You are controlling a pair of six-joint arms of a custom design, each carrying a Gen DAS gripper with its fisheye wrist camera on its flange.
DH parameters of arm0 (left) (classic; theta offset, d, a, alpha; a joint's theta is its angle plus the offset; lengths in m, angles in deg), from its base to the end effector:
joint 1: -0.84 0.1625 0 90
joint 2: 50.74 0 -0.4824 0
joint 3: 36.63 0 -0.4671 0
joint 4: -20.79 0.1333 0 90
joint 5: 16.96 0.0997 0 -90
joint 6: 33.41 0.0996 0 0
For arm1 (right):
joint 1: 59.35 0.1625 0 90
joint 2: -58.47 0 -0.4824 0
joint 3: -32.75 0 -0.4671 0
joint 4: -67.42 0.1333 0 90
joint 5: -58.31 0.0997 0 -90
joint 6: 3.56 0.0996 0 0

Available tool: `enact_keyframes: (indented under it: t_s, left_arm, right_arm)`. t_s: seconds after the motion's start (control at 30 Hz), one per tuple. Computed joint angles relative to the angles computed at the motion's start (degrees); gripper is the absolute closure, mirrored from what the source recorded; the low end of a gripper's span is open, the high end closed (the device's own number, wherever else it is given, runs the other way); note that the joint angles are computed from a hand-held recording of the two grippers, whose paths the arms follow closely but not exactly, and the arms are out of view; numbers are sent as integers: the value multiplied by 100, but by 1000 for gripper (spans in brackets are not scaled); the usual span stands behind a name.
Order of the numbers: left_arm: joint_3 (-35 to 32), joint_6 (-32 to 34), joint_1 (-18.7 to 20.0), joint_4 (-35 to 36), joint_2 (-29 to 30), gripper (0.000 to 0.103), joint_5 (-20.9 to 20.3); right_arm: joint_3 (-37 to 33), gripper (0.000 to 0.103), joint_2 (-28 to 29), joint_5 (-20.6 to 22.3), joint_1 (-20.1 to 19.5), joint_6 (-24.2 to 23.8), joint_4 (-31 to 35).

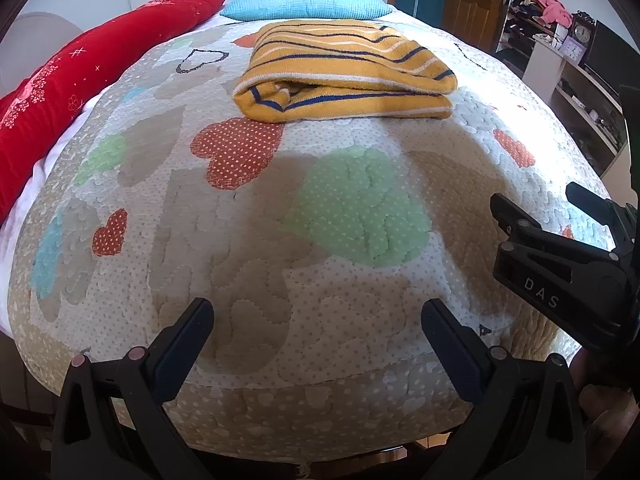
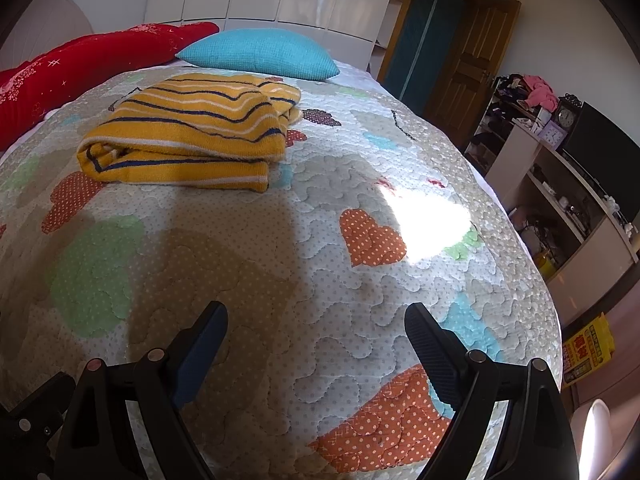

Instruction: Fold small clothes

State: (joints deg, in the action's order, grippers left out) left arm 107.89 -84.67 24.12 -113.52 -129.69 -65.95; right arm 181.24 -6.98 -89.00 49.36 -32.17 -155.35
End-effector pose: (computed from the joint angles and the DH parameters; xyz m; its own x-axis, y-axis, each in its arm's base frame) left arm -0.2442 -0.3213 0.1045 -0.7176 0.2053 -0.6655 0.4736 0.8445 -0.2501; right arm 0.1632 -0.3275 0.1789 -0.5306 0.0887 0.8429 -0.5256 0.7458 -0.4093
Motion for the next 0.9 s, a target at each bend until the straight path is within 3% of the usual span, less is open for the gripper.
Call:
enact_keyframes:
  t_s: [0.47,0.9]
  left_arm:
    - [-7,133,108,-168,48,0,-68]
    - [-118,634,443,-601,113,0,314]
  right_arm:
    - [-15,10,-42,59,32,68,176]
    - [-304,10,23,19,127,-139,386]
